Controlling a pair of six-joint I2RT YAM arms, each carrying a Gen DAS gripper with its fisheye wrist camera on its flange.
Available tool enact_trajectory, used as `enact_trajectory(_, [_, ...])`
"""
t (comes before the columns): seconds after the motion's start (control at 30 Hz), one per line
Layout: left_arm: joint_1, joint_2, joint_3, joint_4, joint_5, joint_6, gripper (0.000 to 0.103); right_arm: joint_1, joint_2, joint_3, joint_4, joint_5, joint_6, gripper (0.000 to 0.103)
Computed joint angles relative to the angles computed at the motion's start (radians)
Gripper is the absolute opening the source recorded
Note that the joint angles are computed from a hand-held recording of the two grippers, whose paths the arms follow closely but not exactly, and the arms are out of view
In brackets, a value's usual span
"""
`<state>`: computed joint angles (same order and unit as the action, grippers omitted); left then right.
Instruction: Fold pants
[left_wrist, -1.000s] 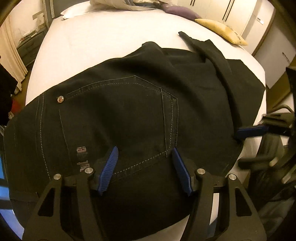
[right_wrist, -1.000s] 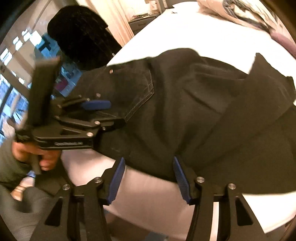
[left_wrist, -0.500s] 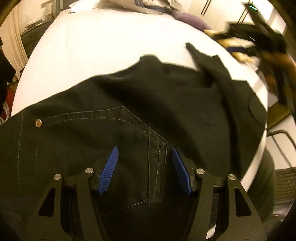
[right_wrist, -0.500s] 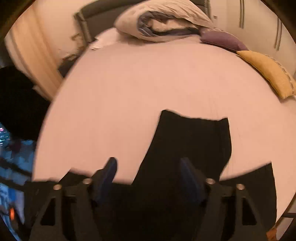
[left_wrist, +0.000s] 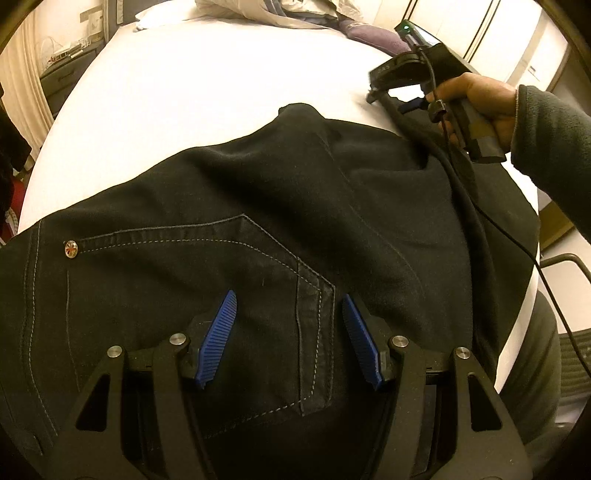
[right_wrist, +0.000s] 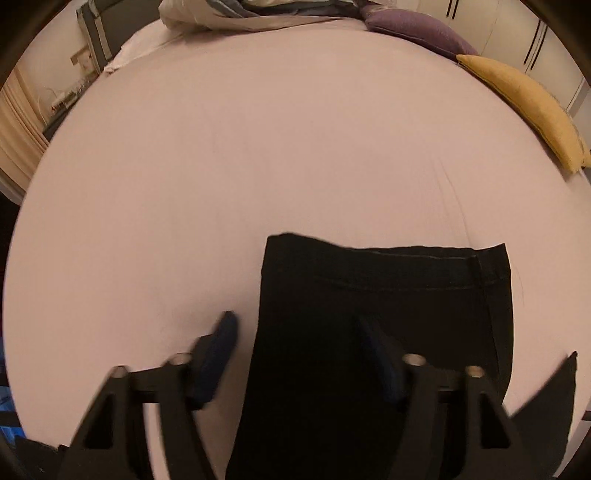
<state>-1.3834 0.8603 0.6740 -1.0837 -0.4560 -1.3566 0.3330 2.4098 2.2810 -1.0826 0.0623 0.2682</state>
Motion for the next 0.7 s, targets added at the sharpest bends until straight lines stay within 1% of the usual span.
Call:
enact_trajectory(0.03, [-0.006,0.004,0.004,-0.004,-0.002,-0.006,0.059,-0.011,-0.020,-0.023,0.004,-0.015,0.000,0.025])
enact_trajectory(0.07, [-0.010,0.013,0.007,-0.003,-0.004,-0.011,0.059,-0.022,-0.038,-0.046,0.006,-0.031,0.000,0.010])
enact_trajectory(0.1, [-0.005,0.029,0.009,0.011,-0.003,-0.007,0.059,-0.031,-0.066,-0.087,0.021,-0.041,0.002,0.007])
enact_trajectory(0.2, [-0.006,0.041,0.010,0.018,-0.002,-0.012,0.059,-0.071,-0.226,-0.310,0.146,-0.086,0.021,0.006])
enact_trajectory(0.23, [0.001,0.042,0.009,0.024,0.001,-0.006,0.059,-0.093,-0.317,-0.423,0.216,-0.115,0.029,0.006])
enact_trajectory(0.33, [0.031,0.025,0.007,0.024,0.016,0.016,0.059,-0.172,-0.555,-0.684,0.362,-0.188,0.057,0.006])
enact_trajectory(0.37, [0.042,0.020,0.009,0.019,0.022,0.025,0.059,-0.222,-0.669,-0.800,0.425,-0.243,0.082,0.006])
enact_trajectory(0.43, [0.063,0.020,0.014,0.020,0.032,0.039,0.059,-0.338,-0.852,-0.986,0.520,-0.331,0.116,0.006])
enact_trajectory(0.47, [0.076,0.021,0.015,0.022,0.038,0.045,0.059,-0.406,-0.925,-1.055,0.550,-0.379,0.135,0.006])
enact_trajectory(0.5, [0.094,0.019,0.017,0.025,0.046,0.058,0.059,-0.494,-1.004,-1.141,0.587,-0.449,0.154,0.006])
enact_trajectory(0.53, [0.113,0.015,0.017,0.025,0.054,0.073,0.059,-0.593,-1.079,-1.215,0.600,-0.520,0.172,0.006])
enact_trajectory(0.57, [0.134,0.013,0.020,0.026,0.062,0.090,0.059,-0.678,-1.113,-1.270,0.608,-0.570,0.167,0.006])
enact_trajectory(0.63, [0.160,0.021,0.025,0.029,0.073,0.110,0.059,-0.838,-1.143,-1.356,0.583,-0.648,0.113,0.006])
enact_trajectory(0.7, [0.182,0.032,0.036,0.030,0.084,0.126,0.059,-0.984,-1.135,-1.435,0.561,-0.752,0.074,0.006])
